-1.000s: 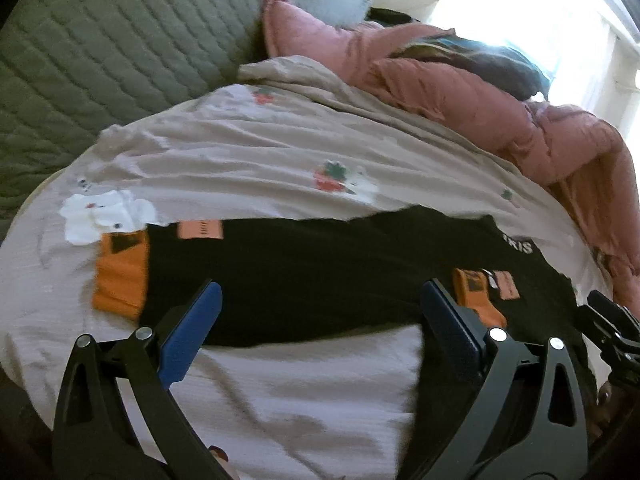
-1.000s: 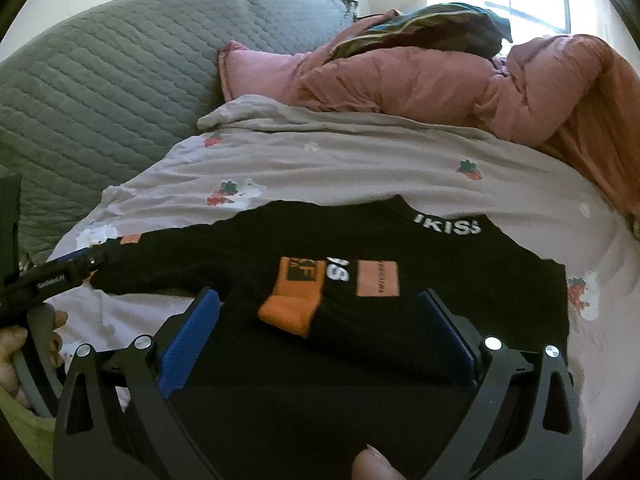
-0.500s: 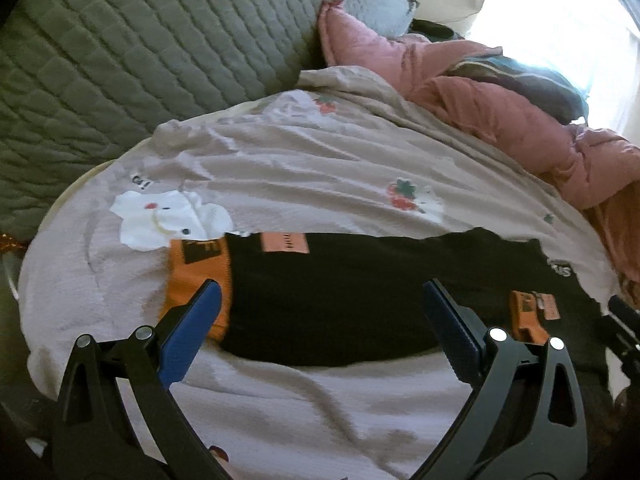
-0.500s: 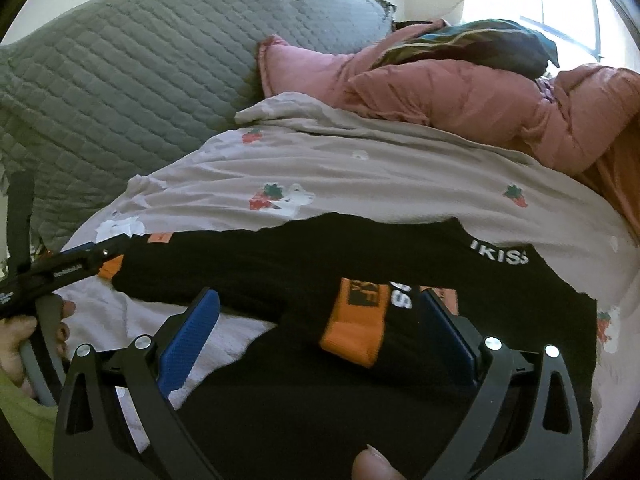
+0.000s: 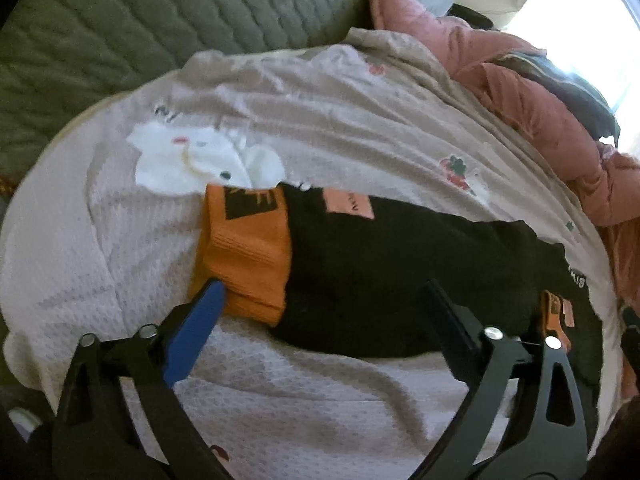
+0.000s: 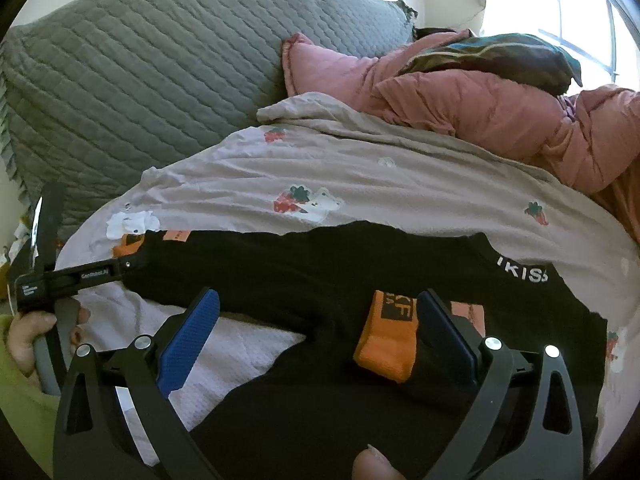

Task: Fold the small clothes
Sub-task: 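Move the left tool to the other sleeve's orange cuff and grasp it, then lift the second sleeve with the left tool and carry it toward the shirt body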

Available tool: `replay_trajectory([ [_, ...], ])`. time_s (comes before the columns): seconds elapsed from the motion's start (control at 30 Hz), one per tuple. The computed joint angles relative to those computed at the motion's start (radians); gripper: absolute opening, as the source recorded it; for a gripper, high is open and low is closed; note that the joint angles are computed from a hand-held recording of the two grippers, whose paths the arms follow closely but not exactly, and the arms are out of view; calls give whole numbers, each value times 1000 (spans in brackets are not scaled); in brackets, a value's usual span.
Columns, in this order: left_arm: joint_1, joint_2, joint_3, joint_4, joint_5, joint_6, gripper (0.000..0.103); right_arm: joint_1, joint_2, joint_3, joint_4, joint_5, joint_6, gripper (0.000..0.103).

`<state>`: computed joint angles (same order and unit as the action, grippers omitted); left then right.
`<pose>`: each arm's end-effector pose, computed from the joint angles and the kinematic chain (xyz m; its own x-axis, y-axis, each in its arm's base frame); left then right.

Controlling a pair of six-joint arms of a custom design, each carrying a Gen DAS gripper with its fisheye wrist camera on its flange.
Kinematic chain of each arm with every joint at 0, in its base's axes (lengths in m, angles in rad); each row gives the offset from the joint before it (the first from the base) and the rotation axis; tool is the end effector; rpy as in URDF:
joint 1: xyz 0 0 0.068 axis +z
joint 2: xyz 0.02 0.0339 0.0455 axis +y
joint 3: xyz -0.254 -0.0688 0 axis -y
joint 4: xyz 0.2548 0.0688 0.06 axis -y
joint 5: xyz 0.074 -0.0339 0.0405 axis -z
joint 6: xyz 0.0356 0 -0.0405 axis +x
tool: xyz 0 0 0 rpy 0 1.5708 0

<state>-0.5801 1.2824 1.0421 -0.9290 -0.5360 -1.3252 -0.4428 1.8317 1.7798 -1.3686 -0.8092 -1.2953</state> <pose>0.2194 -0.1220 0.2584 -0.4824 -0.6810 -0.5510 -0.6728 0.6908 -0.2648 0.3344 -0.1300 0.3081 -0.4333 -0.5295 -0.7293 -0.8059 0.5899 0.0506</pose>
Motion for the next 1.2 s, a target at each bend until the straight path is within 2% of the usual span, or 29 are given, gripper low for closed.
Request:
replay_trajectory([
  [0.33,47,-59,-95,80,14,-28,48,-11,56,11,22,21,44,98],
  [0.43,60,-63,-104,100,2,-12,34,-11,74,18,20,28,49,98],
  [0.5,71,-63,-108,112,-5,2,20,-15,80,17,23,29,50,98],
  [0.53,76,-69,-114,122,-4,10,18,-16,82,18,23,29,52,98],
  [0.57,81,-78,-123,135,-6,18,9,-18,86,20,21,30,54,98],
  [0.6,80,-91,-134,152,-13,25,5,-21,92,24,18,30,55,98],
  [0.93,68,-150,-174,198,-31,33,3,-46,132,68,-6,23,61,98],
  [1.07,12,-180,-166,202,-117,42,0,-57,153,98,-30,16,54,98],
  [1.2,-47,-138,-93,162,-195,59,0,-72,190,159,-66,2,57,98],
])
